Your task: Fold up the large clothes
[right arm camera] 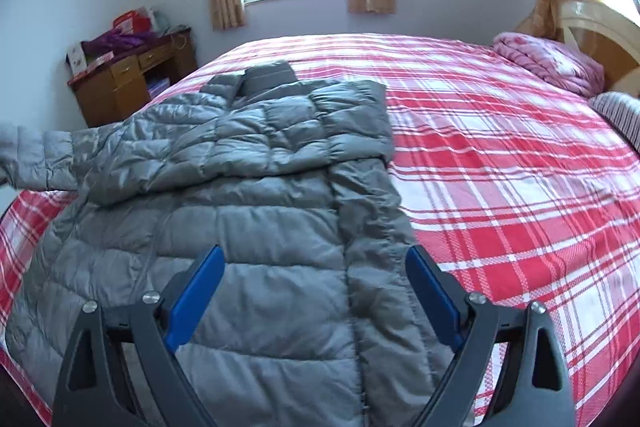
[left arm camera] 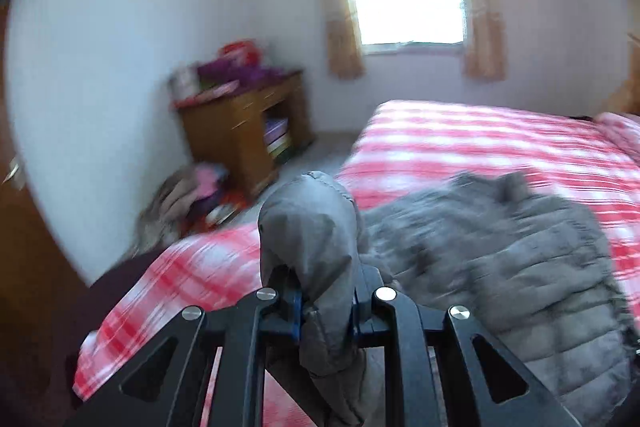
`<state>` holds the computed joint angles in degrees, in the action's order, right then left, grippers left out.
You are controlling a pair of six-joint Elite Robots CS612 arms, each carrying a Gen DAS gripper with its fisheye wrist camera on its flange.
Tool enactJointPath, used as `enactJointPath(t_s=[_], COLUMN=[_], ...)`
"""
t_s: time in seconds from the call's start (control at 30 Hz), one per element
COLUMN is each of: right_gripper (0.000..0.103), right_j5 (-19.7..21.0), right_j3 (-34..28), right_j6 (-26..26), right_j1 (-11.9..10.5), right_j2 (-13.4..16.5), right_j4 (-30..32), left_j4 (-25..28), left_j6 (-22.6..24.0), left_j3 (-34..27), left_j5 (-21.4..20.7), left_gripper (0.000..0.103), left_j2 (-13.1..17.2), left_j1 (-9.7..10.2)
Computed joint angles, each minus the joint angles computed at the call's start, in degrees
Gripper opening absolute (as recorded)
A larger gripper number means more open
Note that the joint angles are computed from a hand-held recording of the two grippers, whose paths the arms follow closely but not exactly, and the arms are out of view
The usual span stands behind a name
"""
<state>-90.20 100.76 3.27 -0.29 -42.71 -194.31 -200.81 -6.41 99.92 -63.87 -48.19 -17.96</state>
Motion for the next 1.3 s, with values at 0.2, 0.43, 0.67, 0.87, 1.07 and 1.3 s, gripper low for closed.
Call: enactJointPath(t_s=[0.2, 0.43, 0.67, 0.87, 1.07, 1.3], right_gripper=[0.094, 0.094, 0.095, 0.097, 0.081, 0.015], right_j5=[0.1, -0.1, 2.3, 9.9, 14.5, 14.0], right_j3=[1.1, 1.1, -1.1, -6.3, -15.1, -15.2], right_j6=[0.0, 0.1, -1.4, -1.9, -1.2, -2.3], right_j1=[-0.7, -1.7, -1.1, 0.7, 2.4, 3.0], right_j2=[-0.6, -1.0, -0.6, 0.9, 5.2, 5.4], right_j4=[-0.8, 1.3, 4.2, 10.5, 22.0, 20.8], left_j4=[1.0, -2.1, 0.9, 21.1, 27.9, 25.2], left_j6=[4.1, 6.4, -0.5, -10.4, -14.8, -15.7], left_j3=[-5.3, -6.6, -6.7, -11.9, -13.2, -12.8], left_j5=[-5.7, -2.0, 0.8, 10.0, 12.2, 9.8], left_gripper=[0.024, 0.096, 0.098, 0.098, 0.098, 0.098], left_j2=[3.4, 6.3, 7.4, 11.6, 13.8, 14.4], left_j1=[-5.35, -8.01, -4.07, -2.12, -0.96, -0.18])
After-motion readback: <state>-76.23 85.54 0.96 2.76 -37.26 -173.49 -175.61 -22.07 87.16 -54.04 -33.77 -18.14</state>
